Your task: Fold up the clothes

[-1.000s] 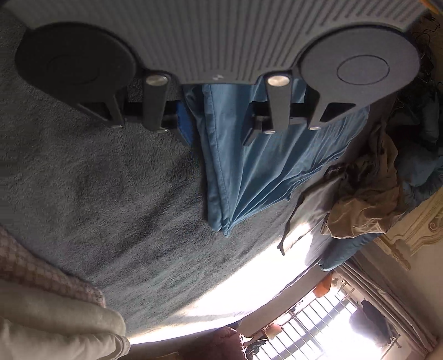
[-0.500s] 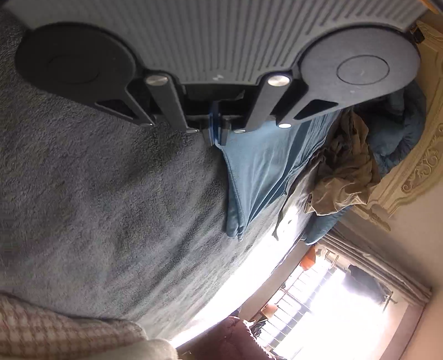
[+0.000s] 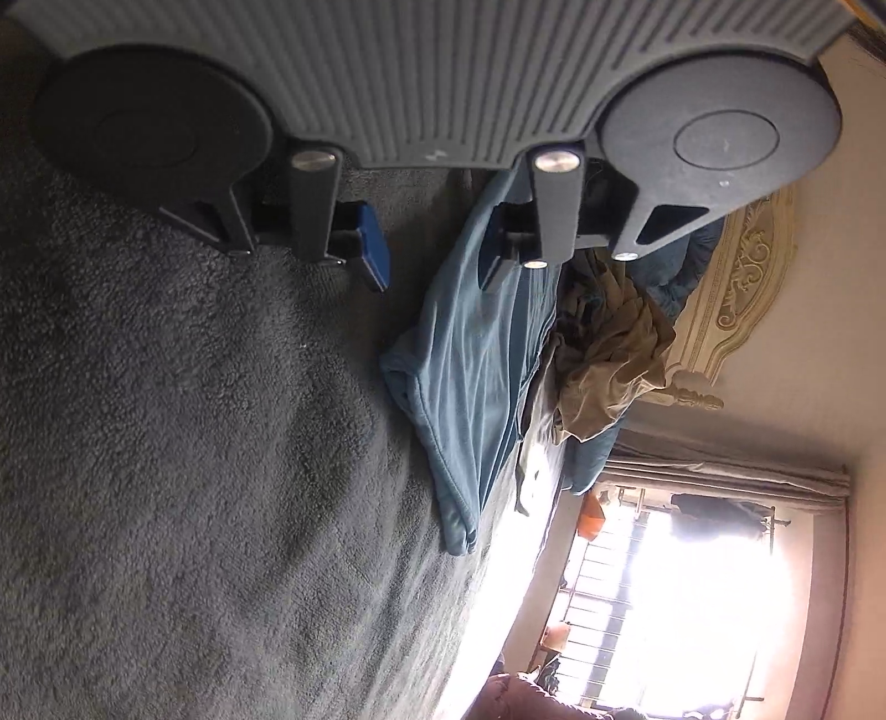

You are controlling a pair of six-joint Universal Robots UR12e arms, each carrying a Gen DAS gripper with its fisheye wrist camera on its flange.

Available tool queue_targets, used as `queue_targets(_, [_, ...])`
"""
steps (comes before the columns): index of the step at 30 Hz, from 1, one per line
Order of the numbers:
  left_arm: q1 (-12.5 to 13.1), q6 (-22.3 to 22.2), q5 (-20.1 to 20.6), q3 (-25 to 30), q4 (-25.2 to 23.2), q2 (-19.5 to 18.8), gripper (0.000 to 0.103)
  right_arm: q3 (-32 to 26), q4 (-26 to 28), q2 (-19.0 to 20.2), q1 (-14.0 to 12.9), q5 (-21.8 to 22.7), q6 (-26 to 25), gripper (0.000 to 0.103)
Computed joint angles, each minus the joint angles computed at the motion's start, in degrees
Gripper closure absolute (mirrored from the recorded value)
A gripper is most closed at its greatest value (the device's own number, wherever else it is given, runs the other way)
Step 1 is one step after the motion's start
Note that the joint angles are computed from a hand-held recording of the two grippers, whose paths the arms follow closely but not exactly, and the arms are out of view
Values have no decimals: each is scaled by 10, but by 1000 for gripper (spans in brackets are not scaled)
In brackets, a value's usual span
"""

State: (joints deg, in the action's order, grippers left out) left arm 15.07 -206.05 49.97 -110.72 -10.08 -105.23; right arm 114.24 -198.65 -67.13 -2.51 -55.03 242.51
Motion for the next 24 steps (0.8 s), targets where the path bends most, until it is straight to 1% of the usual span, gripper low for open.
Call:
queue_targets(2, [-12,-22,17,8,8,-14,39,-9,18,3,8,-10,-1,62])
queue_targets(3, [-17,-37,31,11,21,-20,39,-14,23,4,10,-19,-3,62])
queue_targets(4, [-20,-52,46,12,36,-24,42,-18,29,5,13,-27,-5,62])
queue_targets(6, [-21,-68,63,10,69,-28,43,-26,43,6,18,-47,-12,63])
queue_targets(7, [-21,-71,67,9,82,-30,42,-29,45,6,19,-53,-15,63])
queue_targets(9, [-15,-51,63,4,97,-29,42,-30,43,7,19,-58,-9,63])
queue_targets(11, [-14,7,79,-3,107,-22,42,-28,40,8,16,-55,-6,63])
queue_targets(12, [-16,51,93,-6,105,-17,42,-26,38,7,14,-52,-5,63])
queue_targets(15, [-26,204,127,-6,94,-9,42,-25,43,5,14,-54,-11,63])
queue_targets(17, [-31,287,126,-2,83,-9,48,-27,52,1,16,-67,-24,63])
queue_targets(18, [-32,318,122,1,77,-10,49,-28,58,-1,18,-78,-32,63])
queue_targets(19, [-34,343,123,3,70,-11,53,-29,62,-2,20,-86,-36,63])
queue_targets(20, [-36,362,126,5,61,-13,61,-31,66,-3,21,-94,-40,63])
queue_targets(21, [-36,376,129,7,55,-14,65,-33,71,-3,23,-100,-44,63])
queue_targets(22, [-36,382,128,7,54,-15,75,-34,74,-3,24,-104,-45,63])
queue_targets(23, [-33,382,120,6,57,-17,87,-35,77,-2,26,-108,-46,63])
queue_targets(24, [-29,379,108,6,60,-18,94,-37,81,-2,27,-112,-47,63])
